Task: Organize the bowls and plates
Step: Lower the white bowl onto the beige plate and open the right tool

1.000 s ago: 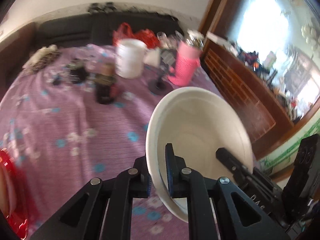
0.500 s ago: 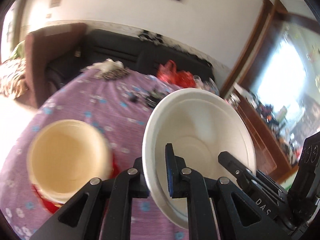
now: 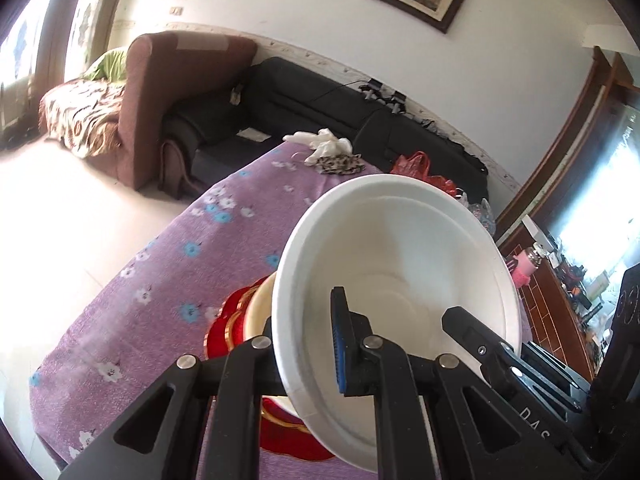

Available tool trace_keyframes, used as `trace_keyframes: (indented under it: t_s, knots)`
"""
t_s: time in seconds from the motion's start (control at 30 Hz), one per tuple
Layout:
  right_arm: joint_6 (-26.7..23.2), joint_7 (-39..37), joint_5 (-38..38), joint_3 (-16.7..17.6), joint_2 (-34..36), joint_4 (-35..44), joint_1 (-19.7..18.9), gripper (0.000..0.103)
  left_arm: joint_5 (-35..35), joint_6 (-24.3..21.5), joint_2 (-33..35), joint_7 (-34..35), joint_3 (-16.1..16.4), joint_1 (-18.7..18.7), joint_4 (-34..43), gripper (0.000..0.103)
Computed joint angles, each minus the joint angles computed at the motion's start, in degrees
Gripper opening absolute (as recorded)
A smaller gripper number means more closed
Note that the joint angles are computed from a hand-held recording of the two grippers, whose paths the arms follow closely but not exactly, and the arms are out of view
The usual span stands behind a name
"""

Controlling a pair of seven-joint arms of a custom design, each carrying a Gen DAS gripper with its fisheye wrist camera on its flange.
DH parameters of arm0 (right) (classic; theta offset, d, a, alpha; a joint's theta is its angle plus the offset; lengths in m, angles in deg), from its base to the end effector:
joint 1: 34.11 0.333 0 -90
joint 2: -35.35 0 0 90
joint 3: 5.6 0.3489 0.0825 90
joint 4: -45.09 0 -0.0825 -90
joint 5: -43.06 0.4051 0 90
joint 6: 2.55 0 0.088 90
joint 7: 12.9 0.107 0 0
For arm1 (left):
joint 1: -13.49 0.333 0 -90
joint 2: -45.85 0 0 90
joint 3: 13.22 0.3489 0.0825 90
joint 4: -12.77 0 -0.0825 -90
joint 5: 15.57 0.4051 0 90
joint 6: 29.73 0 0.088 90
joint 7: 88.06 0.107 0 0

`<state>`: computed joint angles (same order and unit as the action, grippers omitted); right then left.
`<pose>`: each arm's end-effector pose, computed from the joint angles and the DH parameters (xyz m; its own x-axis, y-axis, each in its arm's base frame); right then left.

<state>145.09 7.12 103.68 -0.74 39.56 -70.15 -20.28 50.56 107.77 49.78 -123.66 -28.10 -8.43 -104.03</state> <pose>0.5972 0.1852 0.4873 0.7322 -0.6587 -0.1732 -0.5330 -0.3958 -0.7478 0.4971 -0.3600 0.4673 0.5117 -0.7641 0.3928 -0.4003 -0.6166 -0.6779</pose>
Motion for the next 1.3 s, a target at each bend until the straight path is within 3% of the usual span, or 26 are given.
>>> trace_keyframes:
  t_s: [0.37, 0.63, 0.73, 0.8, 0.87, 1.0, 1.1, 1.17, 1.3]
  knots:
    - [3.09, 4.14, -6.68, 1.20, 2.57, -0.16, 1.20, 0.017, -1.56, 5.26, 0.27, -0.32, 1.09, 1.92, -2.99, 0.011]
    - [6.57, 3.54, -5.07, 2.06, 3.19, -0.41, 1.22, 0.019, -2.61, 4.70, 1.00, 0.25, 1.25, 1.83, -2.89, 0.012]
    - [8.17, 2.63, -3.68, 2.41, 3.07, -0.70, 1.27, 0.030, -2.44, 4.25, 0.91, -0.41, 1.29, 1.64, -2.97, 0.021]
    - [9.87, 0.71, -1.47, 2.77, 2.95, -0.87, 1.27, 0.059, -1.81, 3.73, 0.64, -1.43, 1.26, 1.49, -3.21, 0.036]
    - [11.36, -2.16, 1.92, 3.13, 2.64, -1.09, 1.20, 0.072, -0.95, 2.85, 0.27, -2.70, 1.10, 1.29, -3.48, 0.045]
    - [12.69, -7.26, 7.42, 3.18, 1.84, -1.30, 1.28, 0.072, 0.19, 2.30, -0.26, -3.94, 0.77, 1.22, -3.73, 0.046]
    - [12.73, -10.24, 11.00, 2.77, 0.82, -1.77, 1.38, 0.072, 1.32, -0.68, -0.94, -4.96, 0.08, 0.57, -3.66, 0.049]
    - [12.50, -12.02, 13.24, 2.32, -0.04, -2.38, 1.45, 0.073, 2.01, -3.71, -1.43, -5.61, -0.60, -0.08, -3.56, 0.060]
    - [11.81, -16.41, 18.11, 1.13, -2.04, -3.99, 1.46, 0.076, 3.93, -14.88, -1.90, -6.63, -2.87, -2.70, -2.41, 0.071]
